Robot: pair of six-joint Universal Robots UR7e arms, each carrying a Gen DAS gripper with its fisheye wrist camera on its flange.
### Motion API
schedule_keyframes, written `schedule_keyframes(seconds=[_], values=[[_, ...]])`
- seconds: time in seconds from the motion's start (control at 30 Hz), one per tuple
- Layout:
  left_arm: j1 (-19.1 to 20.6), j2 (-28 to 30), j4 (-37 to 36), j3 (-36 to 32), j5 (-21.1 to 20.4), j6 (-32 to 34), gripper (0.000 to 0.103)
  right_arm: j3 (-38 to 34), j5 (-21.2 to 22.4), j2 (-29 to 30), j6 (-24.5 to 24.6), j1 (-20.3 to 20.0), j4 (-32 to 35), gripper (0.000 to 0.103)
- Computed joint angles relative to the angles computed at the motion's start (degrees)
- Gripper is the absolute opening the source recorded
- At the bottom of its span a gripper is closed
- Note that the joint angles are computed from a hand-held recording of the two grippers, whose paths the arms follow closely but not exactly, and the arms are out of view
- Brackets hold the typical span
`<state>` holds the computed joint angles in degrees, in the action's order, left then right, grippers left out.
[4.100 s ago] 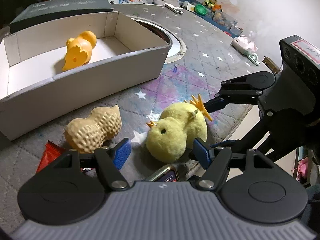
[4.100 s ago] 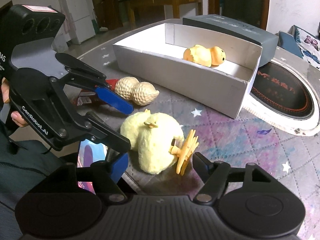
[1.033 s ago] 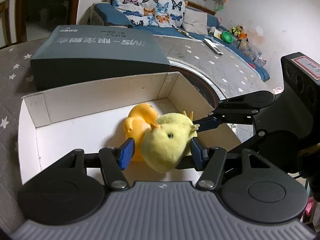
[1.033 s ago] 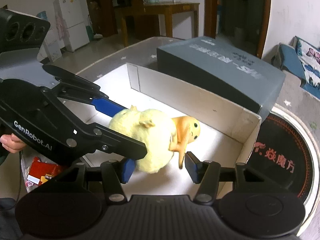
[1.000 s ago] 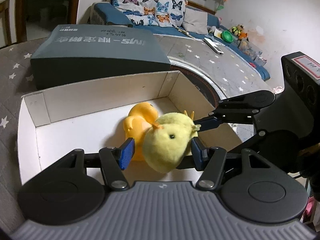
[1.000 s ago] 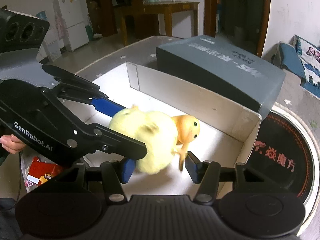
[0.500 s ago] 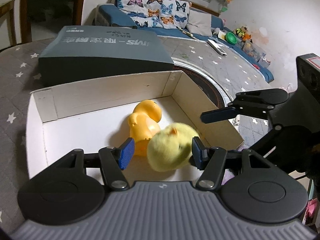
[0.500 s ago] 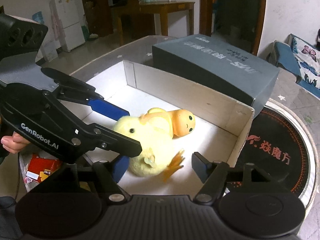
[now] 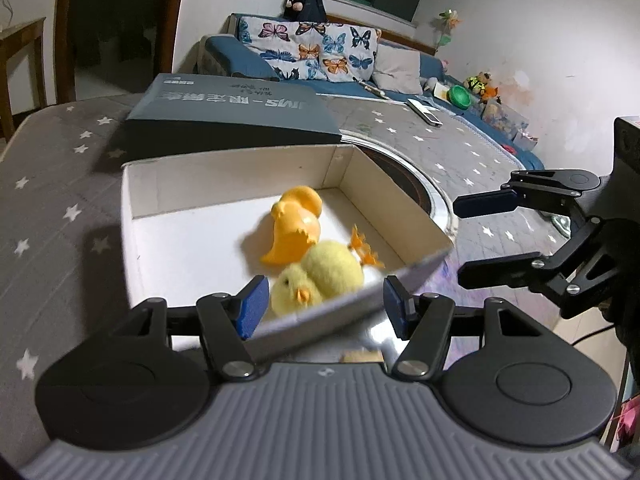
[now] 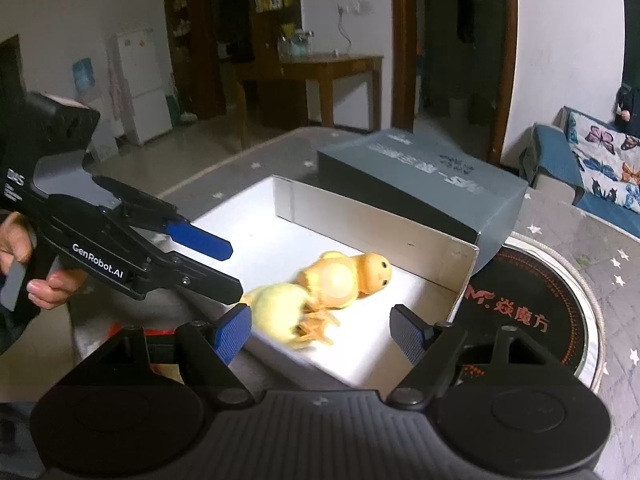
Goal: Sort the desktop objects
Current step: 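Open both grippers to release the chick and withdraw from the box, then close the left gripper on the peanut-shaped toy while the right gripper grips it too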
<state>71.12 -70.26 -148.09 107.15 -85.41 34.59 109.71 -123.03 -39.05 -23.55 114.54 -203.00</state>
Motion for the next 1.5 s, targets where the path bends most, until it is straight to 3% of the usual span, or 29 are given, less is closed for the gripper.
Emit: schedule_keyframes(seconds=[0.2, 0.33, 0.53, 0.73, 1.07, 1.5], values=[[1.2, -3.7, 2.0, 3.3, -0.3, 1.6, 0.062, 3.5, 3.0, 0.1, -0.2, 1.4, -1.4, 0.078], [1.7, -3.6, 2.8, 4.3, 1.6, 2.5, 0.062, 3.2, 4.4, 2.0, -0.3, 0.9, -0.1, 0.076], [2.5, -2.0, 4.4, 3.8, 2.6, 2.0, 0.062, 1.1, 6.0, 4.7, 0.8, -1.2, 3.4, 0.064], [3.1, -1.2, 5.1, 3.2, 2.1, 2.3, 0.062, -0.5, 6.1, 6.4, -0.5, -2.1, 5.0, 0.061], [3.1, -0.2, 5.4, 2.5, 2.2, 3.5, 0.062, -0.8, 7.4, 7.4, -1.4, -3.3, 6.0, 0.045], [4.2, 1.2, 6.1, 0.7, -0.9, 1.9, 0.051, -2.0, 7.0, 8.4, -3.9, -3.4, 5.2, 0.045]])
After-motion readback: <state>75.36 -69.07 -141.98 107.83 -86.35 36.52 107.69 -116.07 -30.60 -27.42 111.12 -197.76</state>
